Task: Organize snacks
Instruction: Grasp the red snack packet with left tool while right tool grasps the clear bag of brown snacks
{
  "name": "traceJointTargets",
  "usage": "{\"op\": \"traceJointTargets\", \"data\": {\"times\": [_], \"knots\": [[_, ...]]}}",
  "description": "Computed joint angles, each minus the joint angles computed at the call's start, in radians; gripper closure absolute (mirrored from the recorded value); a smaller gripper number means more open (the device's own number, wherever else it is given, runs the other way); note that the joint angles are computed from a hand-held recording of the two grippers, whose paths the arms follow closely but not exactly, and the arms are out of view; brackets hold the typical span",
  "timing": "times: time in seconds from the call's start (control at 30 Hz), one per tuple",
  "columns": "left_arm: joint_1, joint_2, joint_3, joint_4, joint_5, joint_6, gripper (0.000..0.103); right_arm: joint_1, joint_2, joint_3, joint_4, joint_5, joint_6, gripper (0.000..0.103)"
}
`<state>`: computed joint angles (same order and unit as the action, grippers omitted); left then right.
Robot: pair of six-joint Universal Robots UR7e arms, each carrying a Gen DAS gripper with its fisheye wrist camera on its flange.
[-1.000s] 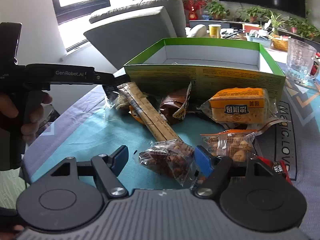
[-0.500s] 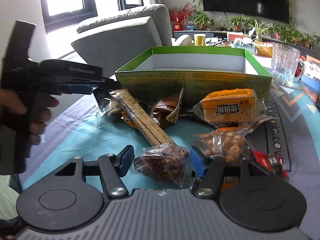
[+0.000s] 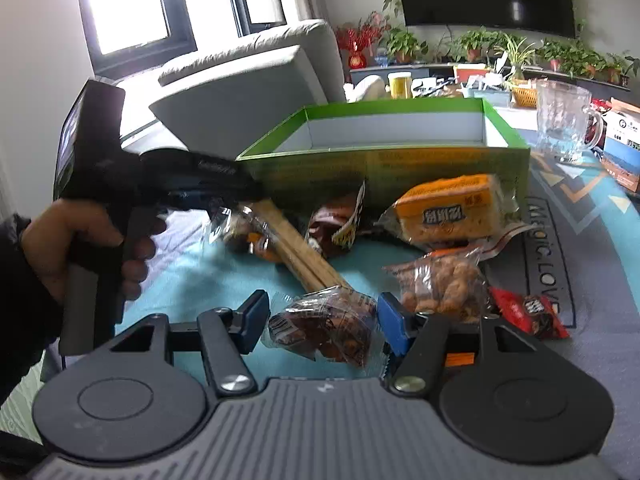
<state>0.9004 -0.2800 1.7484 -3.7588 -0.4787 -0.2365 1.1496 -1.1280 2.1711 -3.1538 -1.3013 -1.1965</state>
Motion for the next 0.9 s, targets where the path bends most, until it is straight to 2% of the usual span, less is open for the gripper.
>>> {"op": "traceJointTargets", "data": {"times": [0.03,0.27,0.3,0.37,0.43,0.5,0.67,0.73,0.83,0.9], "knots": [[-0.005,-0.013,0.023,0.025,-0.008,-0.026,0.097,-0.001,-0.003,-0.002,0.007,0.005,0.003,0.06],[-0.07,-0.083,0.199,0.075,-0.093,-0.177,0.096,-0.006,-0.016,-0.008,0.014,0.05,0.026,0.06],[-0.079,-0.088,0.215,0.07,-0.099,-0.185,0.094,-0.004,-0.016,-0.009,0.011,0.052,0.03,0.06],[-0.107,-0.092,0.237,0.053,-0.068,-0.184,0.085,-0.003,-0.018,-0.013,0.017,0.058,0.035,0.06],[-0.131,-0.084,0.242,0.032,-0.003,-0.16,0.062,-0.002,-0.016,-0.014,0.011,0.061,0.04,0.06],[-0.147,-0.076,0.25,0.005,0.045,-0.12,0.055,-0.002,-0.018,-0.012,0.009,0.062,0.039,0.06],[-0.154,-0.116,0.306,0.121,0.041,-0.211,0.055,0.001,-0.015,-0.009,0.004,0.056,0.037,0.06],[-0.169,-0.113,0.327,0.115,0.032,-0.232,0.051,0.001,-0.018,-0.007,0.004,0.055,0.034,0.06],[-0.18,-0.12,0.347,0.15,-0.008,-0.265,0.051,0.001,-0.021,-0.007,0.003,0.055,0.037,0.06],[-0.18,-0.112,0.341,0.193,0.012,-0.276,0.051,0.001,-0.021,-0.007,0.004,0.055,0.041,0.06]]}}
